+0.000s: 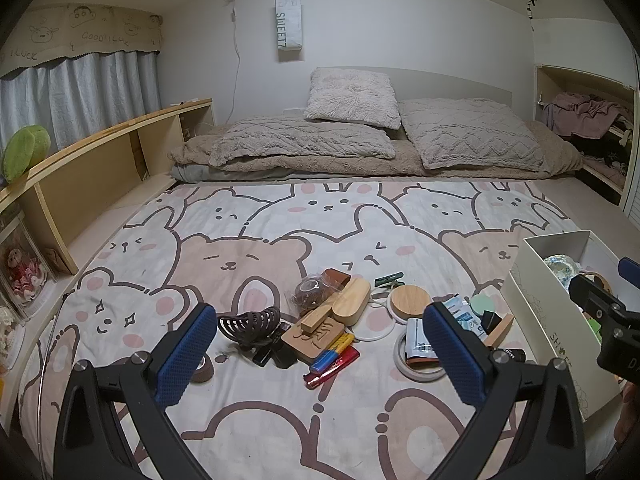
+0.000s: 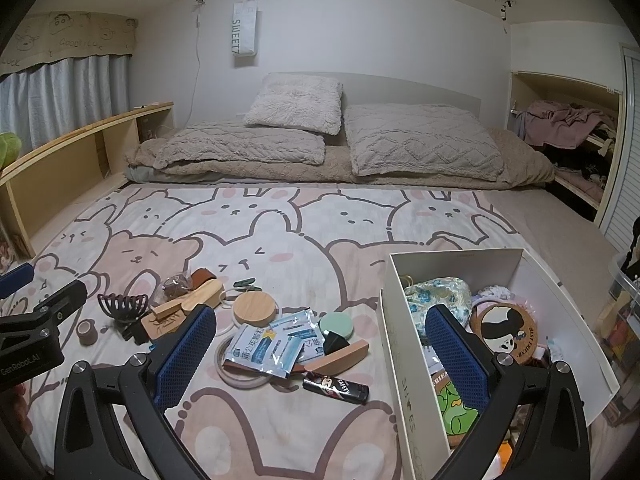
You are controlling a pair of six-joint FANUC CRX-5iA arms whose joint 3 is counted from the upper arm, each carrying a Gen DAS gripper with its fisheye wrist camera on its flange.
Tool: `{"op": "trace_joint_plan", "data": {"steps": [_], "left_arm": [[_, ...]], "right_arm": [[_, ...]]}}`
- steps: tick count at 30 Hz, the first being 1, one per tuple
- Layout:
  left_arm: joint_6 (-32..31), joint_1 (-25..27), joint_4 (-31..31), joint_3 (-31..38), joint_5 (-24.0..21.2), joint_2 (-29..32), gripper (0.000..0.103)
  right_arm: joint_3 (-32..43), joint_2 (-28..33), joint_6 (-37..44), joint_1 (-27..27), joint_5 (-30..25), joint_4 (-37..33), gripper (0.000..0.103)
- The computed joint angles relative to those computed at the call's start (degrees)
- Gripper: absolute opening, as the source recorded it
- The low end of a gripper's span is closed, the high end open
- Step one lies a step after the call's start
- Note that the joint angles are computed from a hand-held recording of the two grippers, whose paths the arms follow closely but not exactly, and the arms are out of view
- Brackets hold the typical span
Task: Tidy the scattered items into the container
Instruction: 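Move both tools toward the scattered items on the bed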
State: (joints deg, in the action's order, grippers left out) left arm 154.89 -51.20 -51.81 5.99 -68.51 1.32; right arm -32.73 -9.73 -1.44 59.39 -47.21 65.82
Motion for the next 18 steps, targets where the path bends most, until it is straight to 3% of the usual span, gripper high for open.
{"op": "trace_joint_plan", "data": {"steps": [18], "left_arm": [[0.7, 0.5, -0.1, -0.6, 0.3, 0.0, 0.103]], "right_arm": [[-0.2, 0.1, -0.3, 0.1, 0.0, 0.0, 0.103]]}}
